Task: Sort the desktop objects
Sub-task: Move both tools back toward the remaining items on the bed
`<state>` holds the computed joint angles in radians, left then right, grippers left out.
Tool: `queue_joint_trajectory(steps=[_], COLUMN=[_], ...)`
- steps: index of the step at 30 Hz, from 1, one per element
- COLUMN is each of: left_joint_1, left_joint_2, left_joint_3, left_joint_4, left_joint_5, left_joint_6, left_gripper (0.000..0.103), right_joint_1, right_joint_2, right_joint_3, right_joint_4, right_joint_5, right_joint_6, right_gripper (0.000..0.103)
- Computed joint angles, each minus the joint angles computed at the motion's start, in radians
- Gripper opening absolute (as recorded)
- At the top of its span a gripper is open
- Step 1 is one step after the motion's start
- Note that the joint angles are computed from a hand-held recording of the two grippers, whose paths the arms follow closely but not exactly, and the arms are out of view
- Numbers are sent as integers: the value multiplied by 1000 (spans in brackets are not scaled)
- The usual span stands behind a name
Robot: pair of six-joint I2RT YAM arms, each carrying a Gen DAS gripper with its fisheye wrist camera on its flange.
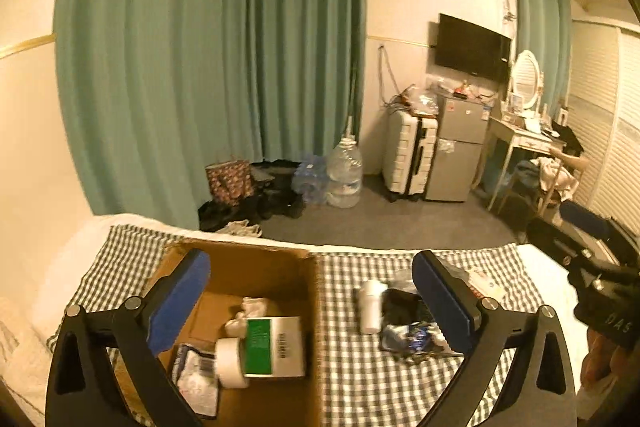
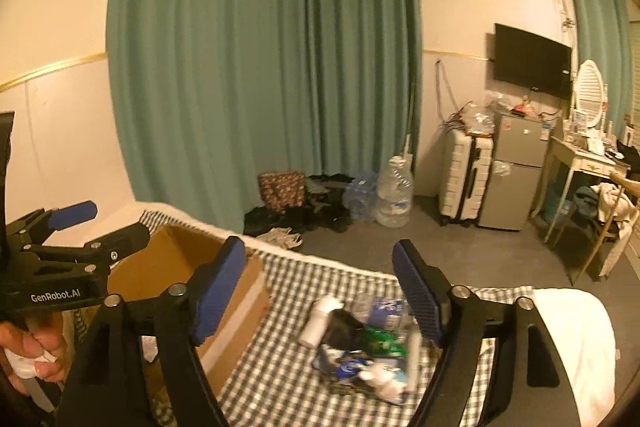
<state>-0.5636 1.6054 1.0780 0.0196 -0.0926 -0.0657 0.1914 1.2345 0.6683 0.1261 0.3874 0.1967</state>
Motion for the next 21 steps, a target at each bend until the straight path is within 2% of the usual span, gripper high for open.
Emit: queue_joint_trajectory(steps=[6,12,21], left_joint_1=[-109,-146,-188], left_joint_2=[49,103,226], left_joint_3=[19,48,137], left_joint_4=[47,52,5], left_joint_5=[-123,-98,-156], left_joint_6=[12,-50,-79], left_gripper=[103,103,103], right_joint_1=[-88,-186,-440], right_joint_2=[-159,-267,-357], right_joint_3=[-69,-130,-183], right_joint_4=[-63,-83,-106], right_joint_5=[-35,-93,-268], right_joint_6=[-23,-79,-140], right_gripper=[87,94,103])
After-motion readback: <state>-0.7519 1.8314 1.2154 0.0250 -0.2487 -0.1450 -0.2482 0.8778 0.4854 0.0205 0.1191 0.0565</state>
